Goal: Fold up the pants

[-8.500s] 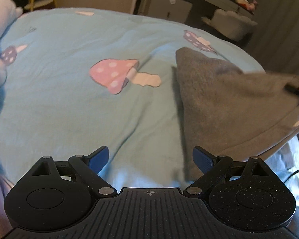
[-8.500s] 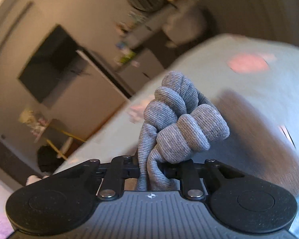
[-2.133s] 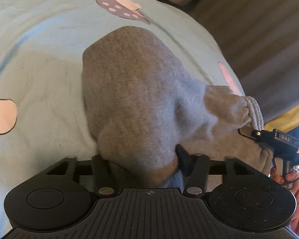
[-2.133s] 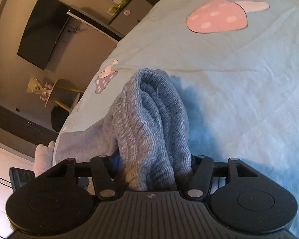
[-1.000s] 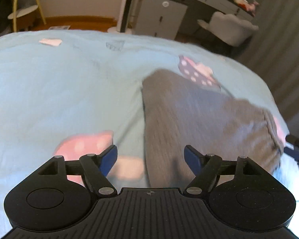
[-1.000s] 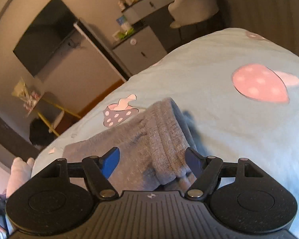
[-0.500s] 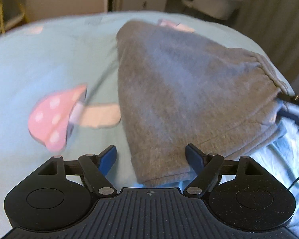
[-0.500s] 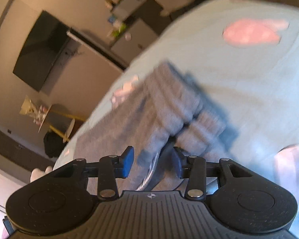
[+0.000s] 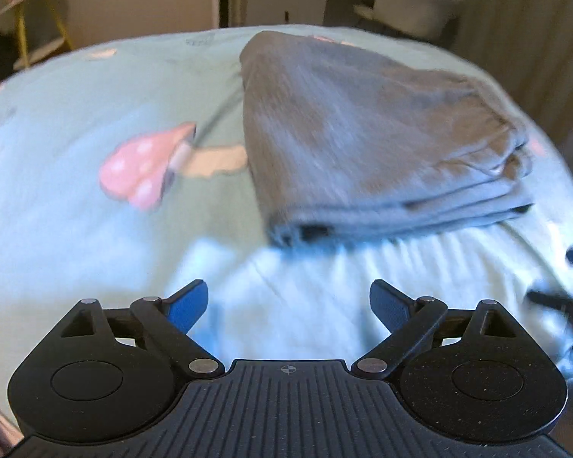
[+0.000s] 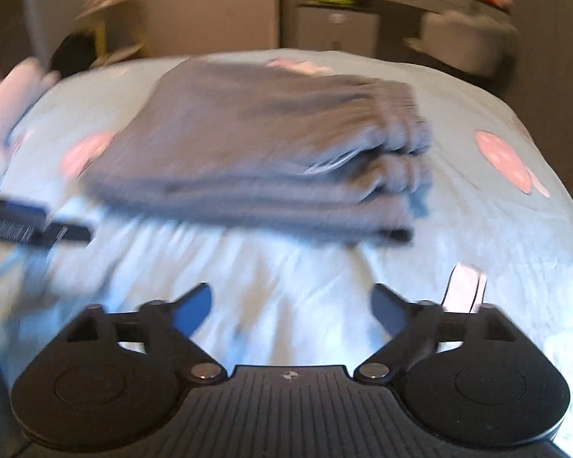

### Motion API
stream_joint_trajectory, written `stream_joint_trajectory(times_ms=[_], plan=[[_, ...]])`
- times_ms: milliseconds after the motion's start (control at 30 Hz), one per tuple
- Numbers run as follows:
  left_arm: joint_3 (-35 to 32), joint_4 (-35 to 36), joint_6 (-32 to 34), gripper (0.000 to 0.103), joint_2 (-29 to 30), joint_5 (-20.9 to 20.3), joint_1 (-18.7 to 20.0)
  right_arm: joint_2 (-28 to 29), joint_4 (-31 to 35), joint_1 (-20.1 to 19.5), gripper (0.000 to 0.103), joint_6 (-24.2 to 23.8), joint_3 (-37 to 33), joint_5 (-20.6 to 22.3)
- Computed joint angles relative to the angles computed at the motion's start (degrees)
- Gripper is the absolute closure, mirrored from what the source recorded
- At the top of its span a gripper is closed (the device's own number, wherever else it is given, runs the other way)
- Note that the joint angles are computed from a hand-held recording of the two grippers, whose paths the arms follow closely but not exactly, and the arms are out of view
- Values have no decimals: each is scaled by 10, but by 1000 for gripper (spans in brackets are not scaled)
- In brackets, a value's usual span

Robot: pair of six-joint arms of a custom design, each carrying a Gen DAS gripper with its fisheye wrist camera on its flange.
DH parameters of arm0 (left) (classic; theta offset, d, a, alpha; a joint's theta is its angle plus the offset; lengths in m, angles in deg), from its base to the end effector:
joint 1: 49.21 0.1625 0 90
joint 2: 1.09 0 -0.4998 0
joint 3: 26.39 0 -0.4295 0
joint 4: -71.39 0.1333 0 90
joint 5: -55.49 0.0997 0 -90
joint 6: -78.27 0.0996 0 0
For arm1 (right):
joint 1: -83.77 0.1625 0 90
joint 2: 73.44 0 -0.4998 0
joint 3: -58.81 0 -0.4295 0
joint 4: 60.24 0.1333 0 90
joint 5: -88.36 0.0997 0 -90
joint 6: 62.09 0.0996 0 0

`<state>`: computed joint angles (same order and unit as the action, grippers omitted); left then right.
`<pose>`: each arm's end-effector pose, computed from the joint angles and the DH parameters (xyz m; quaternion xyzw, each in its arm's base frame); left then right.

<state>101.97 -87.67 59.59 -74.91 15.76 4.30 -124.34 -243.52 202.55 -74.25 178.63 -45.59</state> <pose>-0.1291 -0.5275 0.2560 0.0860 0.8955 -0.2965 0.3205 0.3403 -0.4863 0.1254 0.2430 -0.8768 0.2465 0.3337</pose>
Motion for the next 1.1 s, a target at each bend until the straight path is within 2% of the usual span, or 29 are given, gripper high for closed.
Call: stream_joint_trajectory(times_ms=[67,133,267,333,433,500,533,667,933,1100], plan=[[19,-13,-33,8,-10,-2,-10,-2,10,15,6,-6,10,3],[32,-11,-56,8,-20,8,-25,3,12,31,5,-17,13,-14],[62,-75,-10,6,-14,82,-67,24,7,49,4,-21,-2,-47],[70,-123,22,2,-6,99,-76,32,-2,53,4,-8,-14,-48],[72,-139,40,2,-6,94,-78,52,-52,54,4,-6,-28,-59],[72,-132,39,2,-4,94,-77,79,-119,55,4,-43,-37,-89],[71,-125,33,2,-2,96,-76,89,-131,56,4,-48,-41,-107],[66,-115,24,2,-1,70,-63,83,-79,43,4,12,-43,-110],[43,-50,-30,2,0,44,-34,87,-128,43,4,12,-37,-120],[42,-52,-30,2,2,37,-31,89,-124,44,4,7,-39,-123]])
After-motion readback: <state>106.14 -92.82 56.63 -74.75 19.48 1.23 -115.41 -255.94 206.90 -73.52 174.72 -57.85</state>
